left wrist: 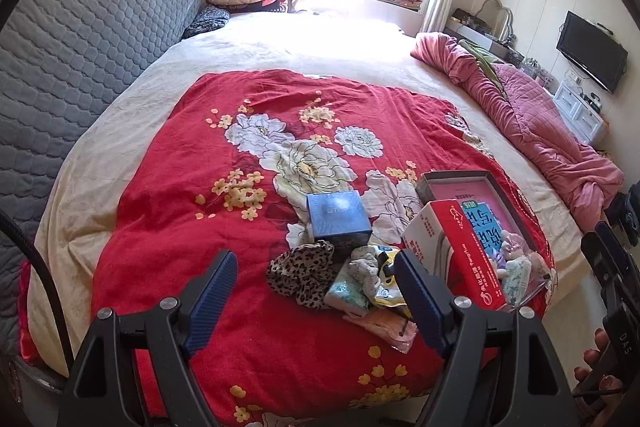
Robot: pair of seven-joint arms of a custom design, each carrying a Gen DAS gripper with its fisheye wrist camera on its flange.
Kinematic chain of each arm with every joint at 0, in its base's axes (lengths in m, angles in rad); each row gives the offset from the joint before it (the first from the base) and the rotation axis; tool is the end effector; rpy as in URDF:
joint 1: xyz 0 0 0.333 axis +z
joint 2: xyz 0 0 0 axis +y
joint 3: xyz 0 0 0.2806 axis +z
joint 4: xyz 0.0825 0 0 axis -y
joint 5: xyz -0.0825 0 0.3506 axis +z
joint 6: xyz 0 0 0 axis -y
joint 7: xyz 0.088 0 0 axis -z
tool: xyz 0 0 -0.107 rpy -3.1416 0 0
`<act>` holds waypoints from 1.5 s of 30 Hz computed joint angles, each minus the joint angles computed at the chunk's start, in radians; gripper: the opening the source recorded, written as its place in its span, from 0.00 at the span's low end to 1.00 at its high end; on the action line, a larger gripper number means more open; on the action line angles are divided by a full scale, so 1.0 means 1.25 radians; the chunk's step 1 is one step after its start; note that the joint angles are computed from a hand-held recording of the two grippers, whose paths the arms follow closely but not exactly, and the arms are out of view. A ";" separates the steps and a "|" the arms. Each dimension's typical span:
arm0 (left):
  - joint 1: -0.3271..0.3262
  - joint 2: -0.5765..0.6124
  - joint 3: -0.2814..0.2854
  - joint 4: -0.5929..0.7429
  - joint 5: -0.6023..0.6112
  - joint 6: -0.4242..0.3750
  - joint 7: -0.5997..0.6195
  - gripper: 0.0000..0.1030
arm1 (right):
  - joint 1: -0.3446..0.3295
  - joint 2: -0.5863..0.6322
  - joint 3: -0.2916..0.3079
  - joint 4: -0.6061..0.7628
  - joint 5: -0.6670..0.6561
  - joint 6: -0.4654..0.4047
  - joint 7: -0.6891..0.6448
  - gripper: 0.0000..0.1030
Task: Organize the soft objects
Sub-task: 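Grasp the leopard-print cloth with the left gripper while the right grasps the pink packet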
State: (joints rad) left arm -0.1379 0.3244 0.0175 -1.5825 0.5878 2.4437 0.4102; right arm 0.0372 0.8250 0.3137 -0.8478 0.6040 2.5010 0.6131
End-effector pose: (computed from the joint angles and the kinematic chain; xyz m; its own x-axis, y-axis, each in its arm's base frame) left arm 0.6514 -0.0795 0.4882 0.5838 -0.7988 0.1449 -0.5613 -0.5261 -0.6389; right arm 0.7405 0.1447 0.5137 0.7045 -0.7094 -0.0216 -0.3406 -0.3112 -0.8872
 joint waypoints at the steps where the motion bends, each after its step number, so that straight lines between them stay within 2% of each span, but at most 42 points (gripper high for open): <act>1: 0.001 -0.006 0.001 -0.010 0.000 -0.002 -0.003 0.78 | -0.002 -0.005 0.004 -0.007 0.003 -0.003 -0.008 0.71; 13: 0.026 -0.008 -0.007 -0.062 -0.053 0.031 0.020 0.78 | -0.003 -0.062 0.009 -0.119 0.031 -0.012 -0.080 0.71; 23: 0.026 0.031 -0.001 -0.057 -0.120 0.039 0.071 0.78 | 0.018 -0.056 -0.008 -0.146 -0.002 -0.025 -0.095 0.71; 39: 0.025 0.081 0.017 -0.061 -0.180 0.054 0.106 0.78 | 0.037 -0.083 -0.009 -0.277 -0.046 -0.067 -0.229 0.71; 45: 0.033 0.098 0.022 -0.080 -0.211 0.118 0.111 0.78 | 0.053 -0.076 -0.006 -0.314 -0.068 -0.037 -0.287 0.71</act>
